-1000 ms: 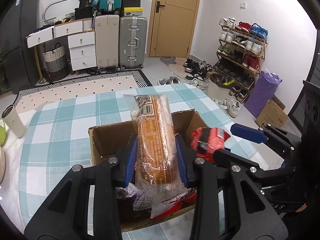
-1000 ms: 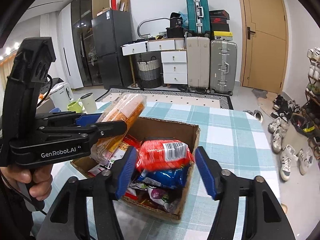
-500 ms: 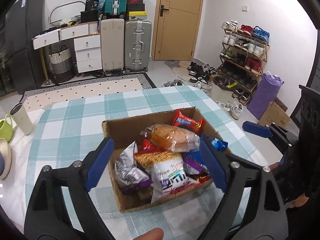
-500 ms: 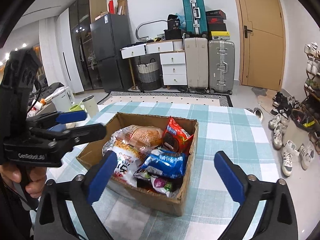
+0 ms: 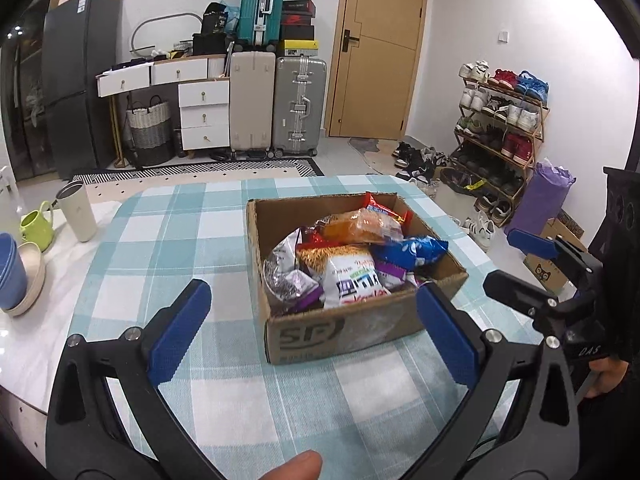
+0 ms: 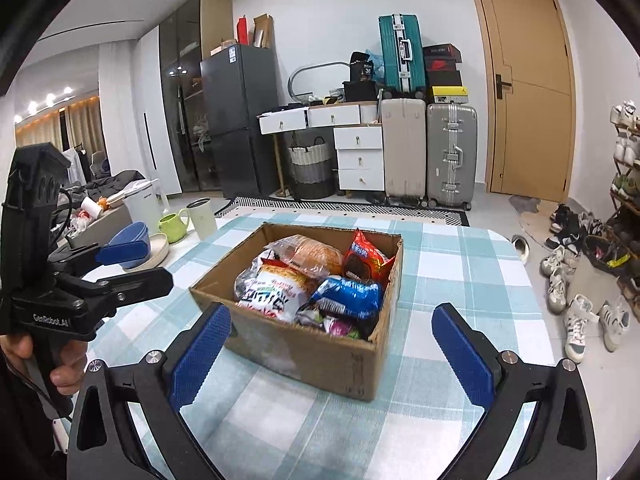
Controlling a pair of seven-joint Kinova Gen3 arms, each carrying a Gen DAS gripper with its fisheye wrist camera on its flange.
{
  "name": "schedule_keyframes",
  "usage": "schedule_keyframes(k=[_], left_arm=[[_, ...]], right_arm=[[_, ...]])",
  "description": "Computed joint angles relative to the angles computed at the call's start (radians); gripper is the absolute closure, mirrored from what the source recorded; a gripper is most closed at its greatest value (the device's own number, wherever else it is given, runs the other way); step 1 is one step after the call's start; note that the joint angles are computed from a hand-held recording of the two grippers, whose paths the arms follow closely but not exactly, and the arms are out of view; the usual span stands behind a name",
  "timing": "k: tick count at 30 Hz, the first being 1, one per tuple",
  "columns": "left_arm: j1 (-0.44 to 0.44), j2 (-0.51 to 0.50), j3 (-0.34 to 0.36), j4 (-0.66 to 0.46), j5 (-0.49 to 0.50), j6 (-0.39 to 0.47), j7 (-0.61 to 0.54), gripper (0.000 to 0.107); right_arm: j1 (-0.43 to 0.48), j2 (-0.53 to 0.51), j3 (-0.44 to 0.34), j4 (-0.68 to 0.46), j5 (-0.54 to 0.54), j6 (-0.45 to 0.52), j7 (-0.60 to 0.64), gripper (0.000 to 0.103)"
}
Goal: Organize snacks
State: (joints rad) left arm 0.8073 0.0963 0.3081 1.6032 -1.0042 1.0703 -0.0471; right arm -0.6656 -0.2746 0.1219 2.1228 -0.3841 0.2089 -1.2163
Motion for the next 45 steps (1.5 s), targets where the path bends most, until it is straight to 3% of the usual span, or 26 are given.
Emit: schedule_keyframes(k=[12,20,26,37,42,45], left_arm=[[0.091,-0.025,0.079,0.079,-0.066,0.120,0.173,0.005],[0.136,0.035,0.062,0.121,-0.147,0.166,0.287,0.005],[0.153,0.068,0.023,0.174,-0.232,0.141,0.397,0.005],[0.156,0.086,0.007,0.232,-0.291,0.130,0.484,0.005],[0.163,0.089,0.011,0.258,-0.304,0.143,0.520,0.005],[0.168,0.096,0.014,0.258,-0.306,0.159,0.521,0.005]], right_arm=[[-0.011,-0.098,-0.033,0.124,0.080,-0.062,-0.103,0.001],[-0.141,-0.107,0.042,0.233,0.167,-0.241,-0.175,0.001],[-0.228,-0.079,0.115,0.276,0.266,-0.349,-0.247,0.001],[-0.197,-0.025,0.094,0.300,0.398,-0.404,-0.381,0.001],[-0.109,-0.009,0.010,0.311,0.429,-0.436,-0.415,0.001],[-0.098,-0.005,0.007,0.318,0.469,-0.453,-0.458,0.001]])
